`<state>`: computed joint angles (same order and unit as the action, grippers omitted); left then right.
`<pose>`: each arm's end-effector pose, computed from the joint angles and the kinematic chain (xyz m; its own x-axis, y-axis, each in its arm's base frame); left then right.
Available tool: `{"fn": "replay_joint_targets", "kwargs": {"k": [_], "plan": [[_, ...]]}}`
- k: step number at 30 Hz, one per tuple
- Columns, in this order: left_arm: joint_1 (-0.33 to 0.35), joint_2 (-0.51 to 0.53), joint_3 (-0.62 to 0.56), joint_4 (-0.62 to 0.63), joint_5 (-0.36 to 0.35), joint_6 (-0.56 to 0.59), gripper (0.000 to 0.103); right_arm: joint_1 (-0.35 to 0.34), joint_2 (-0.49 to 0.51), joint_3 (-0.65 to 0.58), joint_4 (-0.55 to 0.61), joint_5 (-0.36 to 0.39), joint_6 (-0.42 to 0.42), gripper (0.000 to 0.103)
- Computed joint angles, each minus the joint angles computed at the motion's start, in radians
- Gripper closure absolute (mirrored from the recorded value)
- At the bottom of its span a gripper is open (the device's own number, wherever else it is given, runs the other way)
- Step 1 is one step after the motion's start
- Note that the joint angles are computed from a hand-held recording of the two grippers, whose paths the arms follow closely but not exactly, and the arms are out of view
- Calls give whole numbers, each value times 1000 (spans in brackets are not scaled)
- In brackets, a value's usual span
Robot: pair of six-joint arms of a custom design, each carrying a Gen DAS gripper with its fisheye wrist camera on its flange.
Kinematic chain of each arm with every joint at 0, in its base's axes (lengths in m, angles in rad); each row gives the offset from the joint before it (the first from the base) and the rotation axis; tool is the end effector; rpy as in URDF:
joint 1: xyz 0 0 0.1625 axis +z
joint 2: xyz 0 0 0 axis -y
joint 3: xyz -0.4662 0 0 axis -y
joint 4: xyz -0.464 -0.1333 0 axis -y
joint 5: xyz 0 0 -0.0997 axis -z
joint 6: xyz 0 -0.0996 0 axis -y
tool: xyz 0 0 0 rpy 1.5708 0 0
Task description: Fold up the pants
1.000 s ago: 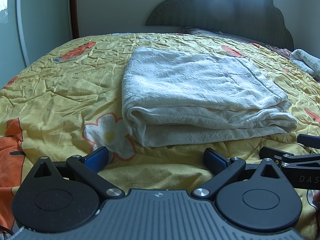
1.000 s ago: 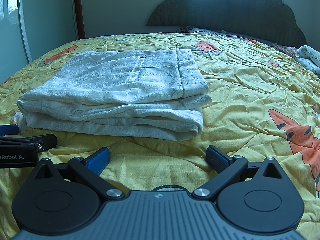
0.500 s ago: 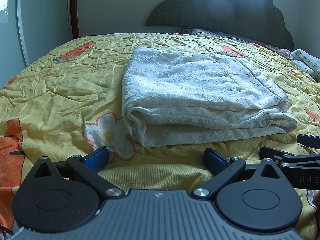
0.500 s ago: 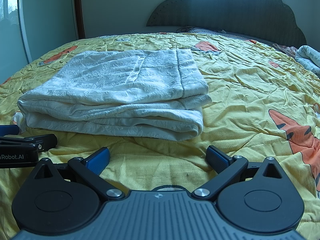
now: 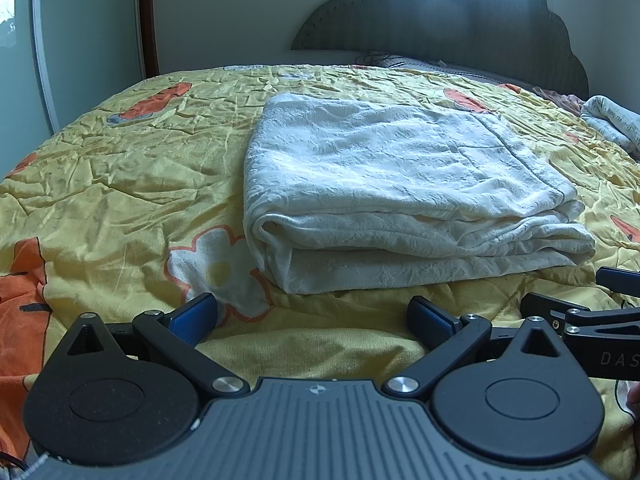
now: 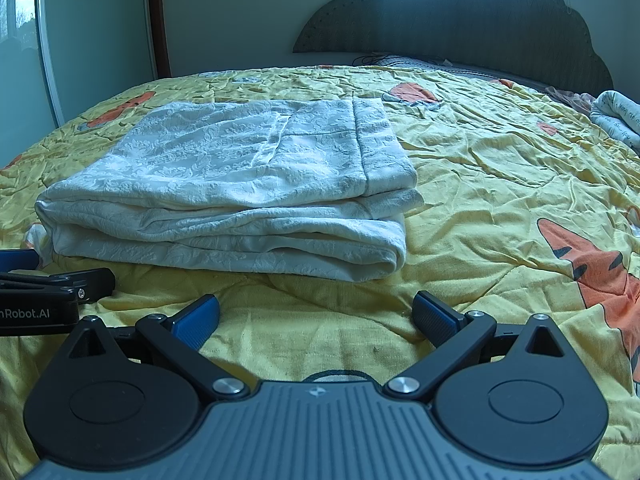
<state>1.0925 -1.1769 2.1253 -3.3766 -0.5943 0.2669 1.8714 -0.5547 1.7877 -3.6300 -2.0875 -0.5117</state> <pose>-0.0647 -0.5937 0.2549 -0.6782 -0.1347 -0.7224 0.4977 0.6391 -0.5864 0.2821 -0.6259 -0.0151 -0.7196 -0.2389 0.6520 -0.6343 0.6082 -0.4772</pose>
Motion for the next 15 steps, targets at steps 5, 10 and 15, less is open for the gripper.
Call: {"fn": "replay_joint_targets", "kwargs": {"k": [5, 10, 15], "plan": [[-1, -6, 0, 26, 1, -10, 0, 0, 0, 0, 0, 0, 0, 0], [-3, -10, -1, 48, 6, -26, 0, 0, 0, 0, 0, 0, 0, 0], [-5, -8, -4, 55, 11, -38, 0, 0, 0, 0, 0, 0, 0, 0]]}}
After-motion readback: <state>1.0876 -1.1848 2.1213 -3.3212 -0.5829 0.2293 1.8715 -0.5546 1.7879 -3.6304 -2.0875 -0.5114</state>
